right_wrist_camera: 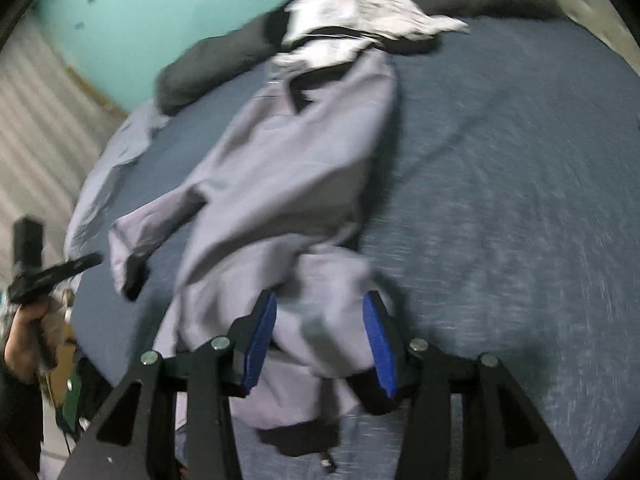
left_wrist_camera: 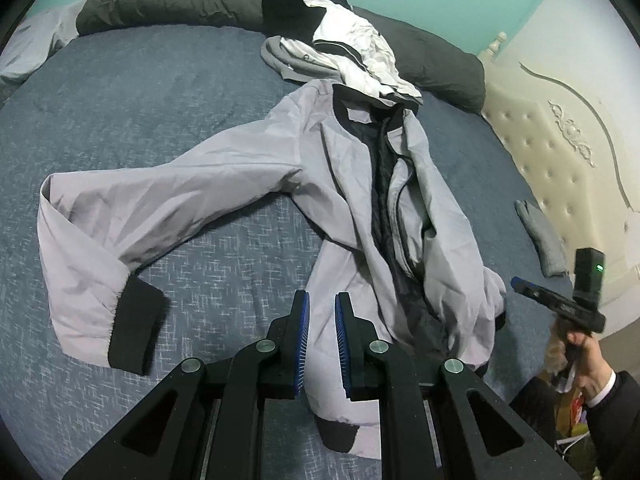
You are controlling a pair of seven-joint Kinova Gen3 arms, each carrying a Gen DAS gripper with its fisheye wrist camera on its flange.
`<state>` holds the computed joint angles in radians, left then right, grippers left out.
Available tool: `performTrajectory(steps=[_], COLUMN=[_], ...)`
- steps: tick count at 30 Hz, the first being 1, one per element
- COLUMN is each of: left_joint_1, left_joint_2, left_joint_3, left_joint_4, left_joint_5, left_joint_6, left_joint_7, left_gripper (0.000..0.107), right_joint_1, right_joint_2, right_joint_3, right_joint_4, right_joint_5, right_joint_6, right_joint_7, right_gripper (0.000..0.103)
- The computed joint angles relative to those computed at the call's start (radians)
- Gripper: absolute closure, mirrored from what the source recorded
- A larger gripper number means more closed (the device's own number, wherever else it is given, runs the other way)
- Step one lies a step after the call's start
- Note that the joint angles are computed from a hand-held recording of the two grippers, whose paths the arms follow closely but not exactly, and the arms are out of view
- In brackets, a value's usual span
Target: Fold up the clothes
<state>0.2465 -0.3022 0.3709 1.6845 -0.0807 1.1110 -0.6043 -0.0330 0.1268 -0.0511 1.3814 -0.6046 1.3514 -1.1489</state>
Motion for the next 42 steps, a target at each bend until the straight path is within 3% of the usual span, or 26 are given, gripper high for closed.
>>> performTrajectory(steps=[3, 6, 7, 9, 11, 17, 21, 26, 29, 32, 35, 38, 42], left_joint_1=[0.003, 0.007, 0.008, 0.010, 0.012, 0.017, 0.017, 0.020, 0.024, 0.038, 0.056, 0.068, 0.083], left_joint_2=[0.007, 0.009, 0.010, 0.011, 0.011, 0.010, 0.012, 0.024, 0.034, 0.052, 0.069, 0.077, 0.087], left_joint_3=[0.018, 0.028, 0.029, 0.030, 0.029, 0.026, 0.029, 0.034, 0.041, 0.050, 0.052, 0.045, 0.040], left_joint_4=[-0.015, -0.028, -0.033, -0.039, -0.043, -0.047, -0.048, -0.057, -0.061, -0.073, -0.089, -0.095, -0.104], left_joint_5=[-0.009, -0.020, -0.024, -0.029, -0.031, -0.034, -0.036, -0.045, -0.052, -0.061, -0.072, -0.082, -0.092], left_joint_6=[0.012, 0.028, 0.035, 0.046, 0.054, 0.066, 0.068, 0.070, 0.061, 0.062, 0.073, 0.074, 0.071], left_joint_7=[0.011, 0.020, 0.022, 0.025, 0.027, 0.027, 0.033, 0.039, 0.055, 0.063, 0.068, 0.079, 0.091], left_gripper=[0.093, 0.093, 0.093, 0.093, 0.093, 0.093, 0.093, 0.093, 0.093, 0.093, 0.093, 0.093, 0.093], right_joint_1=[0.018, 0.046, 0.053, 0.054, 0.051, 0.090, 0.138, 0.170, 0.164, 0.169, 0.161, 0.117, 0.027], right_joint_2=[0.035, 0.051, 0.053, 0.047, 0.026, -0.017, -0.006, 0.032, 0.041, -0.002, -0.029, -0.036, -0.033], right_joint_3=[0.008, 0.001, -0.001, -0.008, -0.005, 0.040, 0.074, 0.086, 0.079, 0.079, 0.066, 0.041, 0.001], right_joint_4=[0.018, 0.037, 0.044, 0.055, 0.061, 0.033, -0.024, -0.086, -0.078, -0.042, -0.044, -0.058, -0.054], right_joint_5=[-0.028, -0.071, -0.082, -0.083, -0.072, -0.094, -0.086, 0.030, 0.099, 0.094, 0.055, 0.035, 0.066], right_joint_6=[0.012, 0.033, 0.040, 0.039, 0.024, -0.001, 0.039, 0.101, 0.095, 0.034, 0.050, 0.103, 0.109], right_joint_7=[-0.028, 0.020, 0.041, 0.084, 0.106, 0.137, 0.126, 0.088, 0.047, 0.014, 0.057, 0.097, 0.089], right_gripper=[0.057, 0.059, 0.064, 0.089, 0.099, 0.101, 0.101, 0.101, 0.096, 0.072, 0.068, 0.045, 0.044])
